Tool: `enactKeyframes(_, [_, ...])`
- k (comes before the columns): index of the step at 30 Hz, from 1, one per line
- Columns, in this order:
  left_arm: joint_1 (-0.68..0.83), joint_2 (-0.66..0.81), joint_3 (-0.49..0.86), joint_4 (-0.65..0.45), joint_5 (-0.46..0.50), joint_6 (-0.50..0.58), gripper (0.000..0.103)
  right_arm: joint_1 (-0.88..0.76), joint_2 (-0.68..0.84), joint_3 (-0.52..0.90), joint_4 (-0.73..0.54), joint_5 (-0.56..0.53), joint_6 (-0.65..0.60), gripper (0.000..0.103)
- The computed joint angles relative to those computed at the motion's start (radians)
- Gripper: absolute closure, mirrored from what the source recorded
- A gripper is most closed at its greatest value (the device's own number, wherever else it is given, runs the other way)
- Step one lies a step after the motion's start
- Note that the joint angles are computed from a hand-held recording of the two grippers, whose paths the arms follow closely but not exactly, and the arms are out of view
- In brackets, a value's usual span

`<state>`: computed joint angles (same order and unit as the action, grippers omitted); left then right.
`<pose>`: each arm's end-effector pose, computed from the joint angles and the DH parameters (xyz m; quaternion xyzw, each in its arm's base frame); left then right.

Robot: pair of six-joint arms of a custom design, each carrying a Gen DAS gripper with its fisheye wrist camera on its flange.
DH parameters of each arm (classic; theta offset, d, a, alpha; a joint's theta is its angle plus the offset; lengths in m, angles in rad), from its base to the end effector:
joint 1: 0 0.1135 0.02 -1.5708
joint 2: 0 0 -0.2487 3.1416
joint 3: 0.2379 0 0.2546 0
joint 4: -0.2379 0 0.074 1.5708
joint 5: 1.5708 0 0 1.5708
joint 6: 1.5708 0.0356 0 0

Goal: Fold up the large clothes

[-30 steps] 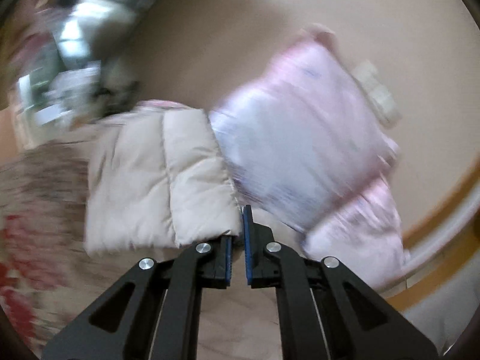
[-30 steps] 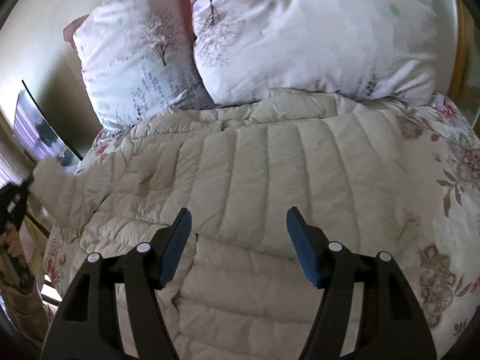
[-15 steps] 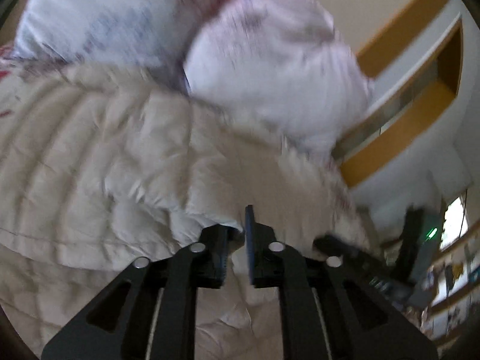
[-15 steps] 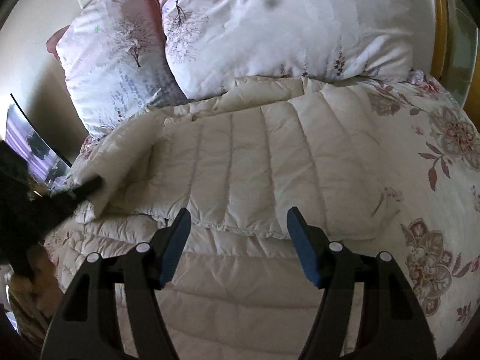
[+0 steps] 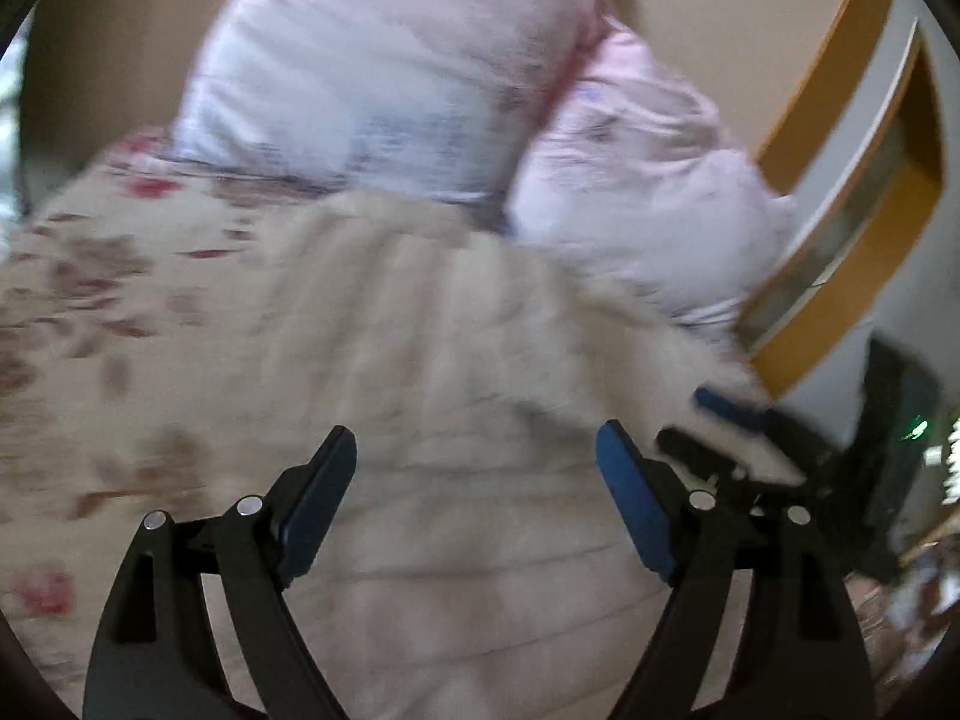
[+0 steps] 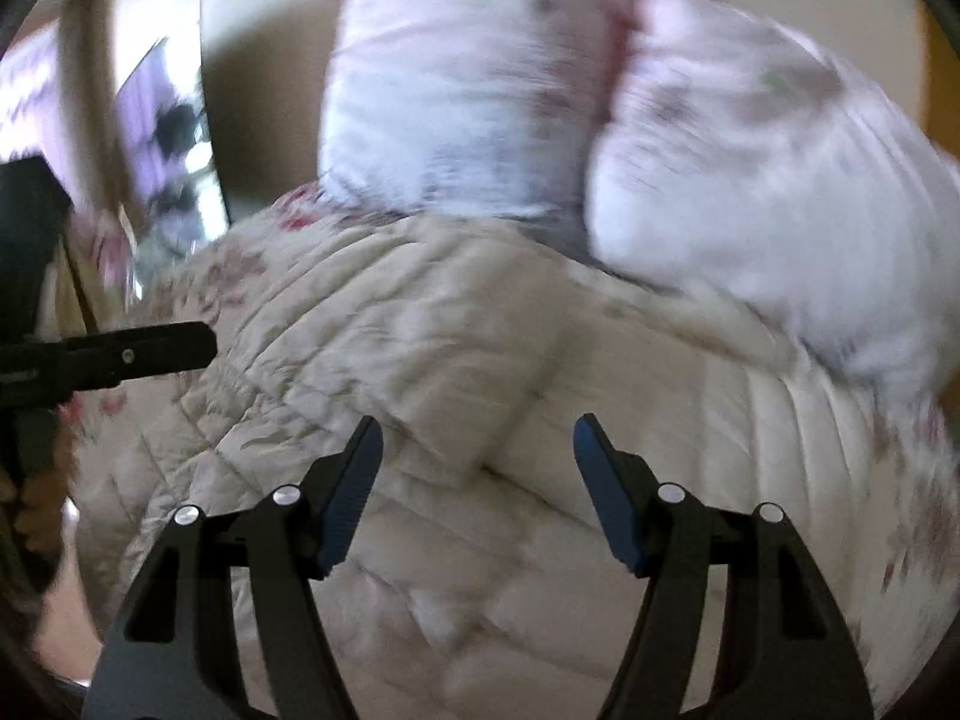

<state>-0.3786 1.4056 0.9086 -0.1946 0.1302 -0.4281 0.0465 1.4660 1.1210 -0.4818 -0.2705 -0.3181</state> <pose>0.2858 -0.1187 0.2239 0.0053 0.9034 -0.2208 0.3675 0.3197 0.0244 0.2539 -0.2155 0.8989 0.0757 0.3739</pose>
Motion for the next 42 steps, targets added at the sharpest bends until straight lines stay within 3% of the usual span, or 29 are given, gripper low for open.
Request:
enactKeyframes(5, [0.041,-0.093,-0.107,-0.057,-0.061,0.047,0.021,0.191,0.073,-0.007,0.119,0.22,0.0,0.041])
enactKeyframes(7, [0.063,-0.088,-0.119,-0.056,-0.051,0.056,0.021,0.221,0.115,-0.006,0.169,0.301,0.005,0.068])
enactKeyframes(8, [0.073,-0.101,-0.138,-0.058,-0.045,0.061,0.021,0.214,0.134,0.008,0.164,0.303,0.019,0.093])
enactKeyframes(9, [0.084,-0.106,-0.149,-0.059,-0.04,0.064,0.021,0.191,0.147,0.028,0.14,0.275,0.051,0.099])
enactKeyframes(11, [0.11,-0.126,-0.181,-0.054,-0.02,0.071,0.021,0.104,0.116,0.026,0.14,0.162,0.152,0.1])
enactKeyframes(14, [0.132,-0.142,-0.217,-0.044,-0.007,0.078,0.021,-0.005,0.047,-0.002,0.147,0.08,0.247,0.1])
enactKeyframes(19, [0.126,-0.12,-0.235,-0.016,0.005,0.086,0.021,-0.248,0.06,0.028,-0.002,-0.178,0.339,0.1])
enactKeyframes(22, [0.127,-0.124,-0.251,-0.001,0.026,0.091,0.021,-0.329,0.122,0.053,-0.045,-0.268,0.357,0.084])
enactKeyframes(23, [0.125,-0.128,-0.254,0.0,0.028,0.093,0.021,-0.345,0.147,0.068,-0.057,-0.288,0.369,0.07])
enactKeyframes(24, [0.124,-0.13,-0.256,0.0,0.03,0.095,0.021,-0.366,0.189,0.099,-0.081,-0.316,0.387,0.066])
enactKeyframes(31, [0.126,-0.167,-0.278,-0.018,0.035,0.104,0.021,-0.392,0.317,0.174,-0.088,-0.381,0.477,0.066])
enactKeyframes(37, [0.133,-0.192,-0.299,-0.03,0.048,0.102,0.021,-0.39,0.349,0.199,-0.067,-0.335,0.546,0.069])
enactKeyframes(39, [0.138,-0.206,-0.308,-0.032,0.052,0.108,0.021,-0.394,0.328,0.179,-0.04,-0.327,0.55,0.051])
enactKeyframes(42, [0.144,-0.203,-0.311,-0.032,0.057,0.11,0.021,-0.381,0.362,0.212,-0.066,-0.348,0.537,0.05])
